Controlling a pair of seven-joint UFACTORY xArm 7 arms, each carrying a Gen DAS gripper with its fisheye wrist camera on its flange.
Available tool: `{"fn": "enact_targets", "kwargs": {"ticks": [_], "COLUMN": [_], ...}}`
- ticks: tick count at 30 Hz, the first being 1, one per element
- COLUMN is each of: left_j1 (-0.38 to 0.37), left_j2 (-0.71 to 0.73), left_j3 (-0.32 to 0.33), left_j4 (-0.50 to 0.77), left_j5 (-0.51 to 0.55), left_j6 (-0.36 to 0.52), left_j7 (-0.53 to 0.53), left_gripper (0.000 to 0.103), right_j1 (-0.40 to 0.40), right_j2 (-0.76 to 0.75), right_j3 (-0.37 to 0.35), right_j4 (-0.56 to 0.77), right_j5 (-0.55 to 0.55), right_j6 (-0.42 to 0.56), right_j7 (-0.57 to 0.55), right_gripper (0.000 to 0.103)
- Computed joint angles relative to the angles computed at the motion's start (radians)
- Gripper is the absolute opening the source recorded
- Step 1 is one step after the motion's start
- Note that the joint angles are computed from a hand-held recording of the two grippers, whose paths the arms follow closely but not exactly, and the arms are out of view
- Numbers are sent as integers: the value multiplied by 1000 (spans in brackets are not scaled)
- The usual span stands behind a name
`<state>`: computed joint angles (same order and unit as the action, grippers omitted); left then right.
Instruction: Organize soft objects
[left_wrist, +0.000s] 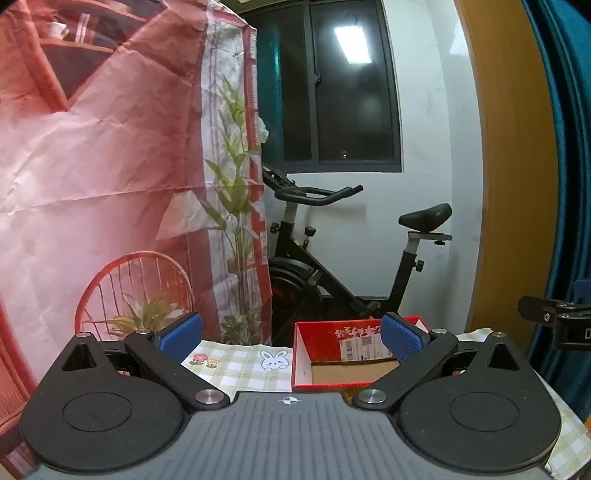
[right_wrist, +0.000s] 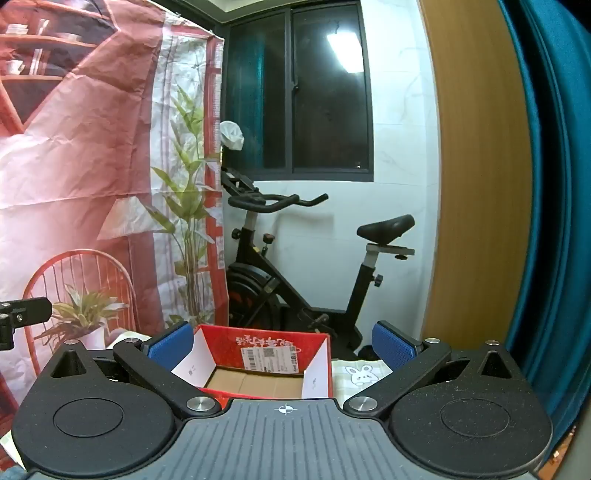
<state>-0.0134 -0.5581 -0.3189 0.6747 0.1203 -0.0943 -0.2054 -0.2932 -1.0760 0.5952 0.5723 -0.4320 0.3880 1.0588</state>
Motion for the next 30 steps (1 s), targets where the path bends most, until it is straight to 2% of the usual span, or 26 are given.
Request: {"fn": "enact_targets", "kwargs": {"ticks": [4,6,7,17,30], "left_j1": [-6,10,-17,36,44], "left_j2": [2,9,19,0,-8], "left_j3": [9,-11,19,-30,-36], "left_j4": [5,11,19,7,7], "left_j5": [-1,10,1,13,22], "left_j6": [18,16,37,8,23], "left_j7": [-3,-9,19,-21,-48], "left_gripper": [103,103,103,103,103], "right_j1": [6,5,5,5,7], "right_j2": [5,4,4,7,5], "right_j3": [-5,-5,-5,-6,-7], "right_j4": [3,4,4,6,5], "right_j5": [0,-4,-4,-6,-8], "right_j6": [7,7,7,7,8], "right_j7": [-4,-5,-6,-6,-5], "right_gripper": [103,103,103,103,103]}}
